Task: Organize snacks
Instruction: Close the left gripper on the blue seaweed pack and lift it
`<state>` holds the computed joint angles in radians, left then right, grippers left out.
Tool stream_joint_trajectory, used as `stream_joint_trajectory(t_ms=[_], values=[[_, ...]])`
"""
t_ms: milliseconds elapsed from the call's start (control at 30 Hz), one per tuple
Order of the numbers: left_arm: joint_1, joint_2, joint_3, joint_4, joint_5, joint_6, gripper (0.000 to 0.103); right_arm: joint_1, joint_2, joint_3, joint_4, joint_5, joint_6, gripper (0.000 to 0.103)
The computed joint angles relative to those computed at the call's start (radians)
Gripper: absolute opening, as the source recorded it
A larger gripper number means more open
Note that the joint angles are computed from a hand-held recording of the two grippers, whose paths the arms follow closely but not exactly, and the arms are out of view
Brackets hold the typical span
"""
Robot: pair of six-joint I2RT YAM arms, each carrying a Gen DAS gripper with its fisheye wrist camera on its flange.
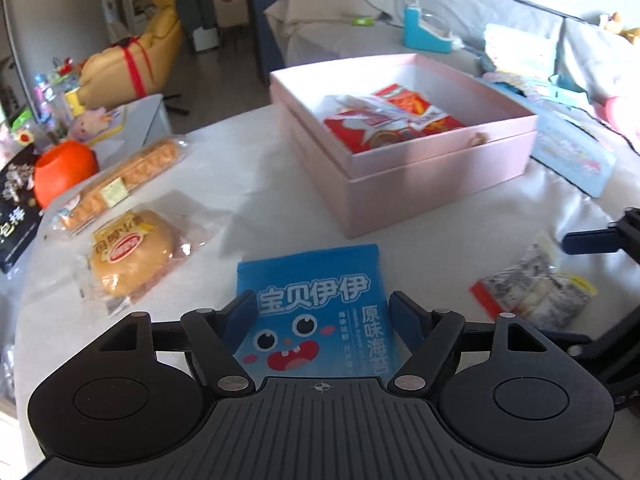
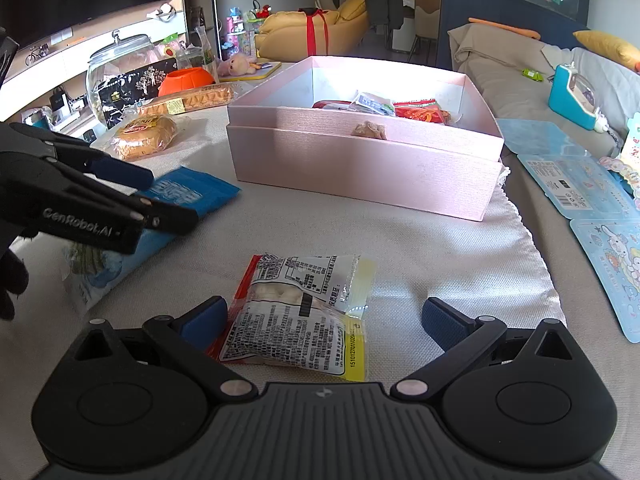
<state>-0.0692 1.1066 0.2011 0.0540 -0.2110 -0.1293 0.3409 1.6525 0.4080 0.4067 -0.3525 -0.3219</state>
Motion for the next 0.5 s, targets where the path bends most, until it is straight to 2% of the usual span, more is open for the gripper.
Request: stream_joint_trajectory(t_ms=[233,367,500], values=[[0.089,0.035,-0.008,0.046,0.026,0.032,0.082,0.0,0.001,0.0,0.001,0.0,0.0,0.103],[0.164,0.058,-0.018,0.079,0.099,0.04,0.088,0.0,0.001,0.0,0.001,0.0,0.0,0.103],[0.211,0.059,-0.023,0.093,0.157,0.053,0.088,0.0,0.001,0.0,0.0,0.0,-0.001,0.103]])
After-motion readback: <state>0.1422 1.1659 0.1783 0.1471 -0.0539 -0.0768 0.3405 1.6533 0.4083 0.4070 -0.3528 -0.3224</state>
